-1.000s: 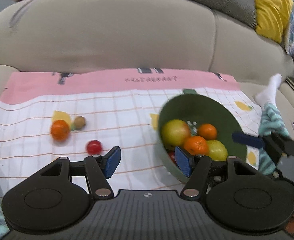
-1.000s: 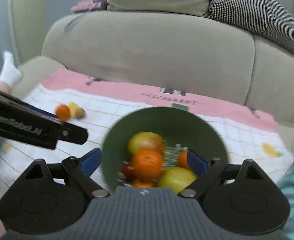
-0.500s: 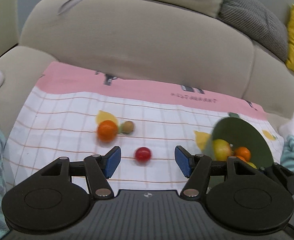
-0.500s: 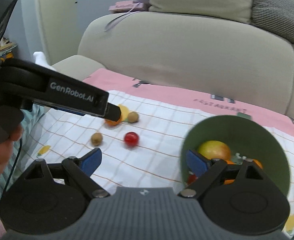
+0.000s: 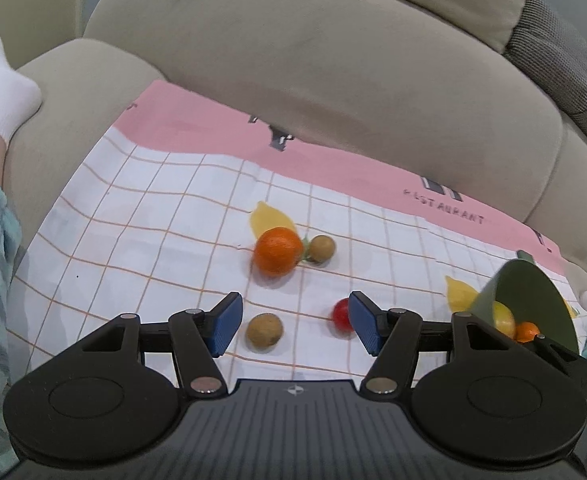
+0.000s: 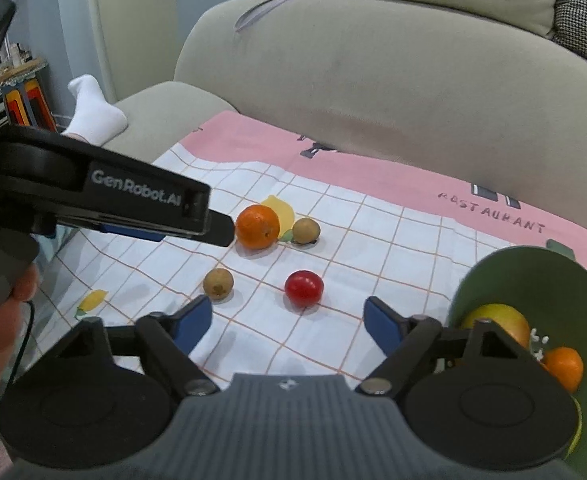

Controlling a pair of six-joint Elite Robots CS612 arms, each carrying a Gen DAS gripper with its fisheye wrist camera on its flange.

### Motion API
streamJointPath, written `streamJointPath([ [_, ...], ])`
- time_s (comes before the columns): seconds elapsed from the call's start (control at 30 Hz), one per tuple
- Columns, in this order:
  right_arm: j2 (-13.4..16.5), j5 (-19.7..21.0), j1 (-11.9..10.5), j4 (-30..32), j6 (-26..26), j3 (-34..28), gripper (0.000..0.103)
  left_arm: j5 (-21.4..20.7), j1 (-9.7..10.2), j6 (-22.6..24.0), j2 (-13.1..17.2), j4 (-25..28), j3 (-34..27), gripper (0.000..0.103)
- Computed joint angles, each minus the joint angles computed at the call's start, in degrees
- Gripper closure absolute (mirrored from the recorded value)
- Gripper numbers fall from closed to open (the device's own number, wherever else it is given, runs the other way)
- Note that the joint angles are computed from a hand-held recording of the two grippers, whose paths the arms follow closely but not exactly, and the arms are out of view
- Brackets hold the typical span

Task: Organize fruits
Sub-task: 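Move both grippers back toward the kiwi and red tomato, then grasp a brown kiwi with the left gripper while the right gripper grasps the red tomato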

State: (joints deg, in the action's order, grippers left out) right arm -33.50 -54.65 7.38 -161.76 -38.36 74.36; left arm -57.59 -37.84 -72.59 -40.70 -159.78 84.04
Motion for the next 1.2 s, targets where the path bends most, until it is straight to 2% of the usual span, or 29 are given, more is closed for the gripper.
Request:
streamJointPath([
  [0.13,1.34,-1.32,0.55,0.04,-0.5,-1.79,0.033,-1.62,0.66,-0.61,0.28,-0.87,0.29,0.037],
  [0.3,2.75,-2.79,1.17,0.33,-2.47,-3.67,0.049,-3.31,1.39,-0.15,1.13,-1.49,-0.2,0.041],
  [0.5,4.21,-3.72,1.74,0.58,-4.59,-5.44,0.056,-5.5,1.91,0.76,1.7,2.57,-1.17,0.046],
  [0.63,5.01,-4.05,1.99,0.85,-5.33,-6.38,0.062,-7.52,2.19,1.09,2.03,2.43,-1.17,0.049],
  [0.8,5.88,-4.38,2.26,1.06,-5.96,-7.44,0.062,-9.38,2.57,1.02,2.65,2.21,-1.57,0.053],
  [0.97,6.56,-4.26,2.51,0.86,-7.09,-8.02,0.064,-8.24,2.41,2.77,3.37,2.96,-2.61,0.053],
  [1.03,6.8,-4.13,2.59,1.14,-7.43,-8.32,0.067,-8.12,2.39,3.22,3.55,3.28,-2.85,0.055],
  [1.2,7.28,-4.56,2.73,0.71,-7.11,-8.87,0.068,-7.19,2.13,5.75,3.66,6.13,-3.75,0.064],
])
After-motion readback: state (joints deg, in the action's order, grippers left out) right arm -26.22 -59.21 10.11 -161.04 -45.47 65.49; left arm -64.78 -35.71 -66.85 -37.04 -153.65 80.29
